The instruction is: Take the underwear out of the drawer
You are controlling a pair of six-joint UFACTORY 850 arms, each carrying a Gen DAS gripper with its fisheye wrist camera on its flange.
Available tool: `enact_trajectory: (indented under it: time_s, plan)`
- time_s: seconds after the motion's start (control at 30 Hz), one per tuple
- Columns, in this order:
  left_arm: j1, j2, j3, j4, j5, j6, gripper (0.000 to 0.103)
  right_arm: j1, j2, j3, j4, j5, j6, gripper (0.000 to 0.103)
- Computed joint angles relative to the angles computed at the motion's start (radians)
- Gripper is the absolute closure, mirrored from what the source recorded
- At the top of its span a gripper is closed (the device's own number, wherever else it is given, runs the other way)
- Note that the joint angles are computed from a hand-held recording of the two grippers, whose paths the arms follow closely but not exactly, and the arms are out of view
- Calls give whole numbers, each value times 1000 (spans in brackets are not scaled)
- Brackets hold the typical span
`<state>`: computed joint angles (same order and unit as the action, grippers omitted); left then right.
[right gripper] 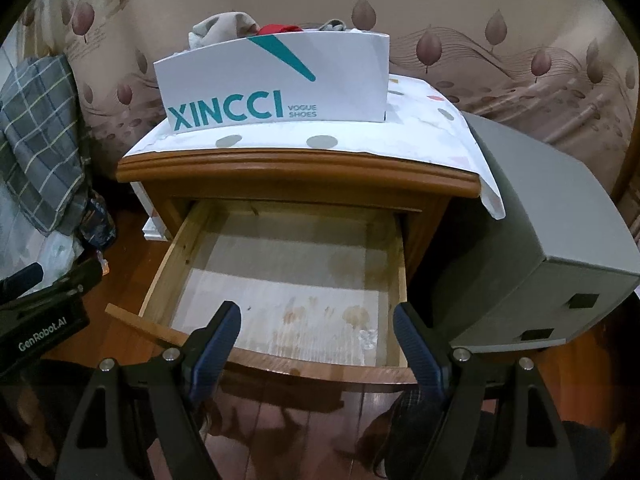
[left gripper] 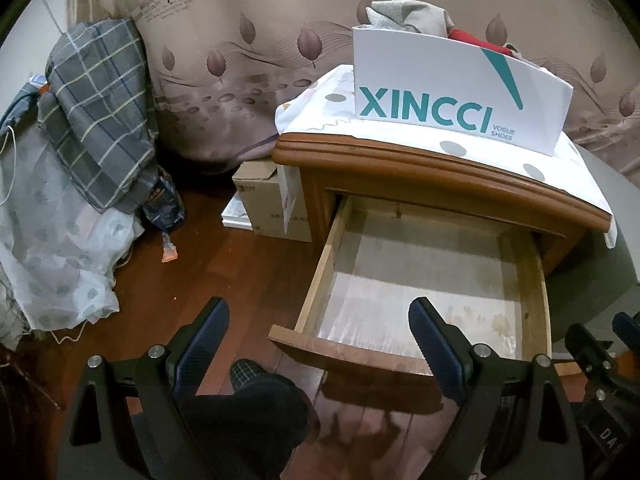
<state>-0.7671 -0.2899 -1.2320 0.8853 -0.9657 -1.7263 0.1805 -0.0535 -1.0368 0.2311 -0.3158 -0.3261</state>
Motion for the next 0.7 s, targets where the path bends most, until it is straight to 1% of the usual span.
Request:
enact_trajectory:
  time_s: [0.4, 0.43, 0.5, 0.7]
  plan:
    - [-8, -13, -14, 8, -11, -7, 14, 7, 4, 3, -7, -11, 6, 22]
    - [-8, -15, -16, 6, -9, -5, 14, 6, 5, 4, 13, -11, -14, 22]
    - [-9, -17, -19, 5, -11, -6, 14, 10, 1, 1, -9, -12, 4, 22]
    - [-10, -10, -12, 2, 0, -4, 14, 13, -2, 0, 1, -17, -6, 22]
